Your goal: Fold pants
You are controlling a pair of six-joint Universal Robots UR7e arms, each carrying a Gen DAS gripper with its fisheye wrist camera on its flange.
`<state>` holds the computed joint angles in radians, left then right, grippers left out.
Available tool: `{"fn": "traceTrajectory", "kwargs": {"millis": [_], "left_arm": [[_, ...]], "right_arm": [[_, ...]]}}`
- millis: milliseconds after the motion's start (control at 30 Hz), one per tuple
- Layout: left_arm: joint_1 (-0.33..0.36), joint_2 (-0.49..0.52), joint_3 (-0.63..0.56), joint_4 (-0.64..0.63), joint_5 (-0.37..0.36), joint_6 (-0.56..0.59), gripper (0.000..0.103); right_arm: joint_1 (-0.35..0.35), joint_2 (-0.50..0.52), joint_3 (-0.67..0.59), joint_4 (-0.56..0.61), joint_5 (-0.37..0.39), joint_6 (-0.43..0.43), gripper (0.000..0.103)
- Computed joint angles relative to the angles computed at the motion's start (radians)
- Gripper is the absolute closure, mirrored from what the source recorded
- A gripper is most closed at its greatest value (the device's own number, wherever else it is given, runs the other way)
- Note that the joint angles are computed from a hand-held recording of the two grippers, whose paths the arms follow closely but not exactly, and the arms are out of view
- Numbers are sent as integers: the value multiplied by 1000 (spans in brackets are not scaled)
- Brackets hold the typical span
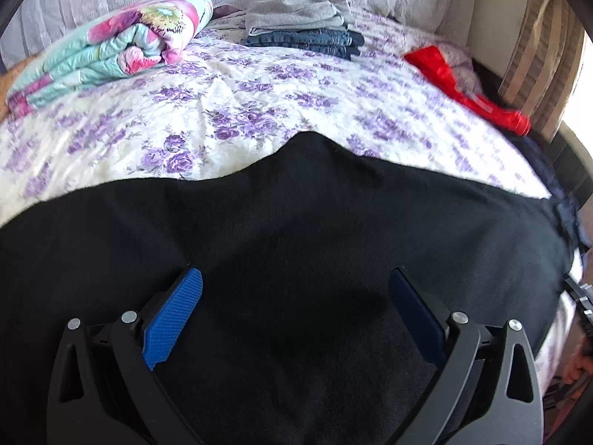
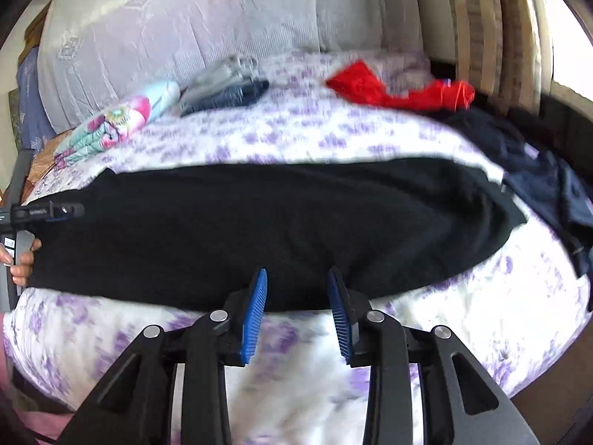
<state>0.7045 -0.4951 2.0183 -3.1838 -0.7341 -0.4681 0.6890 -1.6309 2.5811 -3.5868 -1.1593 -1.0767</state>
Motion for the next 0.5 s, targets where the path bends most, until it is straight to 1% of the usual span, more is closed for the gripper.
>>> {"fn": "traceTrajectory", "kwargs": {"millis": [33, 100, 167, 200, 300, 333, 367, 400, 433, 500], "left_arm": [[-11, 0, -8, 47, 27, -25, 5], [-36, 0, -7, 101, 77, -70, 5], [-51, -13, 8, 115, 75, -94, 5], [-57, -18, 15, 115, 74, -103, 5], [-77, -37, 41, 120, 76, -132, 5], [-85, -40, 50, 121, 82, -140, 5], [-92, -43, 59, 122, 87, -146, 5], [-100, -48, 71, 134, 95, -163, 5], [-103, -53, 81, 146, 100, -179, 5], [-109, -72, 118, 169, 109, -221, 5]], "right_arm": [[-2, -6, 16, -4, 30, -3, 56], [34, -9, 48, 12, 74, -25, 48], [61, -15, 79, 37, 103, -74, 47], [89, 10, 93, 12, 96, -89, 47], [193, 126, 98, -55, 31, -116, 46], [212, 147, 94, -59, 16, -120, 46], [233, 189, 94, -79, -12, -132, 46], [257, 242, 90, -130, -56, -135, 45], [280, 310, 90, -223, -111, -144, 44], [307, 418, 75, -348, -213, -161, 43]]}}
